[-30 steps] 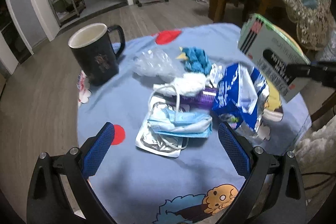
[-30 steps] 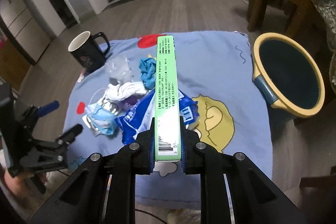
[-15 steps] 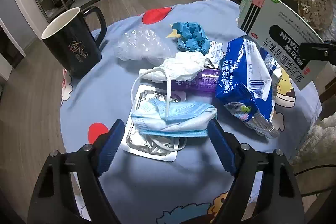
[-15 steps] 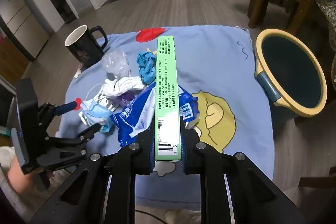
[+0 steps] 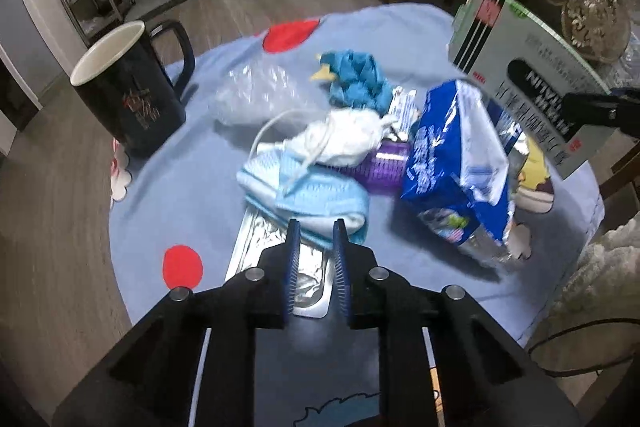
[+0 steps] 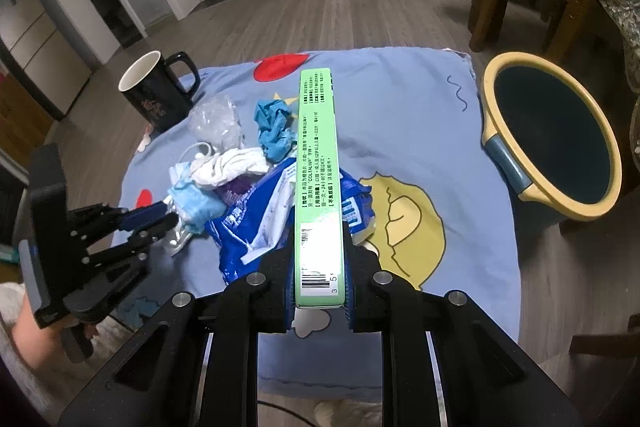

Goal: Collect trash
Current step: 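Grasp the blue face mask with the left tool while the right tool holds the box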

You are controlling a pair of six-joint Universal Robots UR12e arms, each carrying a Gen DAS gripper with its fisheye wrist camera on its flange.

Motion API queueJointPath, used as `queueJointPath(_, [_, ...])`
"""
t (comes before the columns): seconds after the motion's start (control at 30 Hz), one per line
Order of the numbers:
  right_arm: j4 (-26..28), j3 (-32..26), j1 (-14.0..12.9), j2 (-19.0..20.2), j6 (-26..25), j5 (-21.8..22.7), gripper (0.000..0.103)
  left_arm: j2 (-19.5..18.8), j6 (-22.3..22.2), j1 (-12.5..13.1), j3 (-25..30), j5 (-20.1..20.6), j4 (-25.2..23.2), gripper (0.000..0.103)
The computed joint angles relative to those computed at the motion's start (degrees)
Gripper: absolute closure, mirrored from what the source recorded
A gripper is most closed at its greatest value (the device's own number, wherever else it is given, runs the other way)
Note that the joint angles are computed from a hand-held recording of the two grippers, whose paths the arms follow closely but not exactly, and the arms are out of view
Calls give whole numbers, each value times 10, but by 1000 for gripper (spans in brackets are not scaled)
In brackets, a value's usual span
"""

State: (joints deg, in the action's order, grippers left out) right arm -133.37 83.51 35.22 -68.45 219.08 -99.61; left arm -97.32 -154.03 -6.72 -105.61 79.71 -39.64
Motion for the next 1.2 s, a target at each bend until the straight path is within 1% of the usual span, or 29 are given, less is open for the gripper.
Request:
queueJointPath(0.07, [-3,1,0,-1,0,-1,84,4,0,2,-1,-11,4,93])
queueJointPath(0.37, [-15,9,-3,-7,8,-4,84,25,-15,16,-4,-75,31,95])
queueJointPath(0.47, [-20,11,-4,-8,8,-5,84,27,-21,18,-3,-83,32,98])
queueJointPath(0.6, [-24,10,-4,-8,11,-4,84,22,-19,16,0,-61,24,98])
queueJointPath(0.63, [-26,10,-4,-9,11,-3,84,20,-20,17,1,-63,19,97])
queueJointPath(0.67, [-26,9,-3,-8,12,-3,84,16,-21,18,4,-68,7,92])
queueJointPath(0.7, [-27,9,-3,-8,12,-3,84,13,-21,16,4,-62,4,86])
queueJointPath(0.77, [-27,9,-3,-8,12,-2,84,8,-16,11,3,-55,8,46])
queueJointPath(0.8, [-27,10,-3,-9,13,-1,84,7,-14,9,1,-51,10,41])
queueJointPath(0.9, [-25,10,-5,-9,17,4,84,-3,3,-2,7,-32,-4,41])
queueJointPath(1.03, [-21,9,-6,-7,19,10,84,-20,19,-15,16,14,-21,41])
queueJointPath(1.07, [-19,9,-6,-7,18,10,84,-24,18,-15,18,23,-23,45])
queueJointPath(1.1, [-18,8,-6,-6,18,11,84,-26,14,-15,19,29,-24,52])
queueJointPath(1.13, [-16,8,-7,-6,19,13,84,-27,10,-13,21,25,-31,68])
queueJointPath(1.2, [-14,8,-7,-6,18,14,84,-26,-4,-8,24,16,-35,73])
